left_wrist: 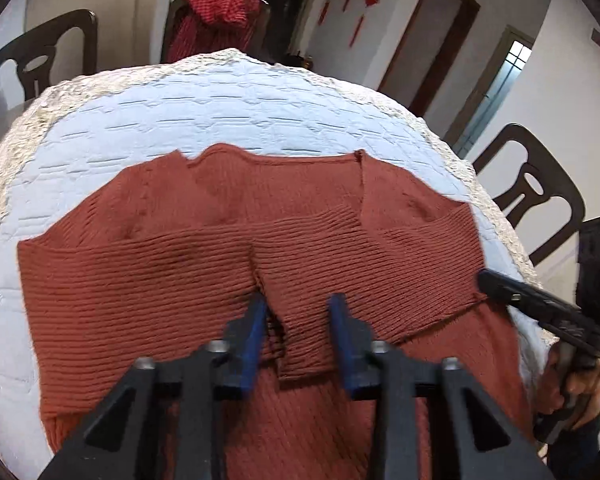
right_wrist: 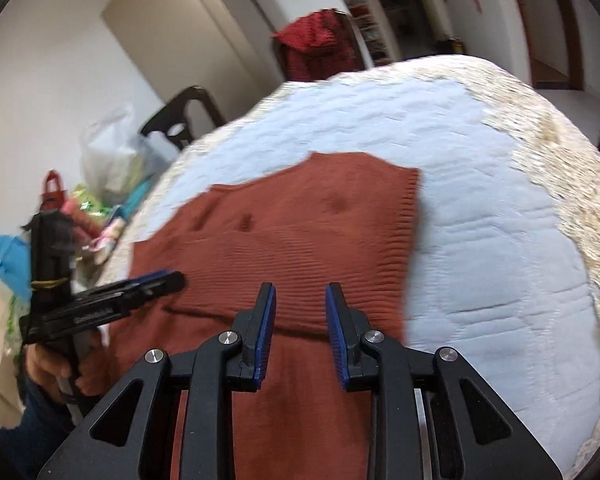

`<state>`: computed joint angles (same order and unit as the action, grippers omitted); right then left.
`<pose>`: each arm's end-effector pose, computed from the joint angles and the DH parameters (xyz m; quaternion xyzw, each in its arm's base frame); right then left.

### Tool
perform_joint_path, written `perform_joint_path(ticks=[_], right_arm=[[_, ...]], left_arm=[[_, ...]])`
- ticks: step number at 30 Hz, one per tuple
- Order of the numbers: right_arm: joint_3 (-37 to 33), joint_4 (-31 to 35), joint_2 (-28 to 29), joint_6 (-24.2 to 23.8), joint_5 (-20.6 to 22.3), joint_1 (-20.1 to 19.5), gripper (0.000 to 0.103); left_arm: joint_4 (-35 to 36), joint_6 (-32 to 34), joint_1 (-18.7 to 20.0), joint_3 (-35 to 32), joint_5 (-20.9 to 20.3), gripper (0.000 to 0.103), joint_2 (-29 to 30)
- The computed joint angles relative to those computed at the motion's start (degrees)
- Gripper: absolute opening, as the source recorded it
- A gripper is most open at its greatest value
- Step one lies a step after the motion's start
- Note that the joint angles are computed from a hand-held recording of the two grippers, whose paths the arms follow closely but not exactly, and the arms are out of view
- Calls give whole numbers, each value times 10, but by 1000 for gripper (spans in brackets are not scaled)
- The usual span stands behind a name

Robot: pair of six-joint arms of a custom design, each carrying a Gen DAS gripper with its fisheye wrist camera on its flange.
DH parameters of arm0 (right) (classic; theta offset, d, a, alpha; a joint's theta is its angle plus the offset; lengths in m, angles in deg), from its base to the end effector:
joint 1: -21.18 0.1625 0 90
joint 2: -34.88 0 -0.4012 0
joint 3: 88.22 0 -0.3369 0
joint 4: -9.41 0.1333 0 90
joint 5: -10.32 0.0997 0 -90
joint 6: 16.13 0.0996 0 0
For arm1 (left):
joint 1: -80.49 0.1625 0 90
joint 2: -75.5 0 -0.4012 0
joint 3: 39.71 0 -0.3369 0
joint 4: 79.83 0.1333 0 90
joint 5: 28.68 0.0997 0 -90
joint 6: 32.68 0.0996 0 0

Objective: Fold small clothes
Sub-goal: 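Fold the held sleeve across the sweater body toward the first sleeve, then lay the sleeve flat and open the right gripper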

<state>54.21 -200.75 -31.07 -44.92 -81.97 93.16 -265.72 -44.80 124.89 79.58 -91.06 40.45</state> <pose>0.0045 -0.4043 0.1982 0.0797 -0.9246 0.3340 0.1648 -0.2157 -0.4625 -0.0086 0.2551 0.9321 -0.2009 0.1604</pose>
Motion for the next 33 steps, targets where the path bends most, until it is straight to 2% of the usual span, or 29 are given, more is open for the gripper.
perform_joint_path(ticks=[1,2,5,9,11,13,15,17,20,22,24,26,29,30,31,33], right_arm=[[-2,2,1,4,2,-6,26],[-1,5,-2,6,18,-15,26],[0,6,-8,3,24,-18,26],[3,-4,-19,1,37,-22,26],[-2,-2,-16,0,20,-21,26],[-10,6,-9,2,7,-23,26],[-12,11,-9,6,8,-25,26],[-10,7,-13,5,7,-22,26],[-13,-2,-18,-1,3,-14,26],[-25,7,-19,-1,1,-7,26],[-44,11,-10,-4,-11,5,26],[-68,25,2,-7,-21,10,26],[-108,46,27,-4,-59,13,26],[-119,45,37,-7,-66,10,15],[-122,48,35,-4,-56,4,11],[-120,61,23,7,-50,1,11]], left_arm=[[3,0,3,-2,-13,8,-1],[1,2,2,-3,-16,6,-1],[-32,24,-11,3,-14,6,-3],[-126,55,-26,25,-25,6,-16],[-98,47,-17,13,-20,6,-15],[-32,24,1,-8,-14,6,-6],[3,6,10,-16,1,7,3],[-18,-1,10,0,-2,9,-3],[-46,5,-10,18,26,11,-16],[-66,15,-26,22,49,22,-16],[-76,27,-30,15,49,25,-12],[-57,30,-26,-6,47,25,0],[-2,26,-5,-48,31,25,24],[1,21,2,-53,33,25,35],[-21,29,1,-46,33,25,39],[-18,27,-8,-35,42,25,33]])
